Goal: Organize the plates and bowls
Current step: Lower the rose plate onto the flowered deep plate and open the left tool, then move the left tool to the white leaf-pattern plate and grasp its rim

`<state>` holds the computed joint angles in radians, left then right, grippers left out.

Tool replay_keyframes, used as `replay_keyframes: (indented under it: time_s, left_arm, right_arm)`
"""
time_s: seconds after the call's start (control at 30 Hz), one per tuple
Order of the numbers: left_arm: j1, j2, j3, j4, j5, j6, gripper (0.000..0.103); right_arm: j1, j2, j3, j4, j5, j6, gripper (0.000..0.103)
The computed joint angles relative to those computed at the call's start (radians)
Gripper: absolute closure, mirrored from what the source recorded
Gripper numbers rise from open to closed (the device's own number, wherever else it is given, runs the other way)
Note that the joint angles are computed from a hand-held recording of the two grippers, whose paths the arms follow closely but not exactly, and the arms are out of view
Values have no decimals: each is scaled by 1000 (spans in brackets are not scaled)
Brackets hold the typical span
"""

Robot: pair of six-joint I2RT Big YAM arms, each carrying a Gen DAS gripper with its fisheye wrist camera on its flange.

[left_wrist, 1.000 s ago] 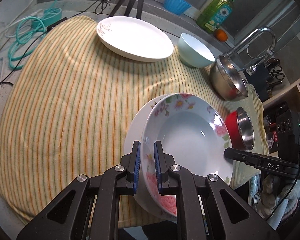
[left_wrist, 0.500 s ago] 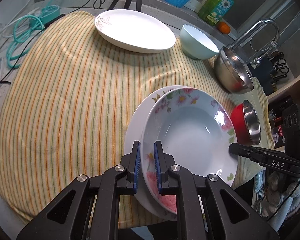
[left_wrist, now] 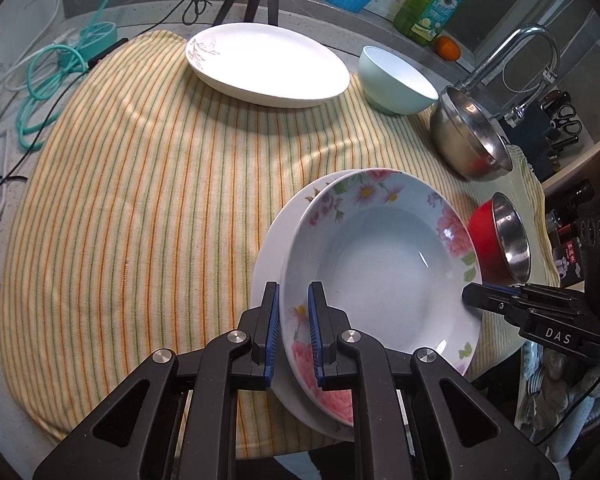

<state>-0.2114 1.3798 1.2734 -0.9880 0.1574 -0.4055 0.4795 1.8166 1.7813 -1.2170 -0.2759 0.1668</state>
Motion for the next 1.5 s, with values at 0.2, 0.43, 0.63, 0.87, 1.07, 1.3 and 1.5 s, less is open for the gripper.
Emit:
replay_keyframes:
  time_s: [0.2,0.43,0.63,0.87,1.07,1.3,1.5]
  left_arm:
    - [-3,1,3,-7,-7,10,92]
    - [-16,3,10,-21,-38,33,90]
    - [-13,1,9,-19,-32,30,90]
    - [-9,-2,6,-15,-10,24,86]
    - [11,-9,10,-7,4,24,86]
    - [90,-2,43,10,51,29,86]
    - [182,34,96,33,78,54,86]
  right_arm:
    - [19,-3,5,-13,66,-39,84]
    - [26,-3,10,-23,99,-58,81]
    - [35,-1,14,-20,121,-65,80]
    - [39,-15,2,8,130,-47,61]
    - [35,-25,19,42,102,-31,59]
    - [21,-7,72,92,5,58,59]
    - [16,46,164,133,-37,146,59]
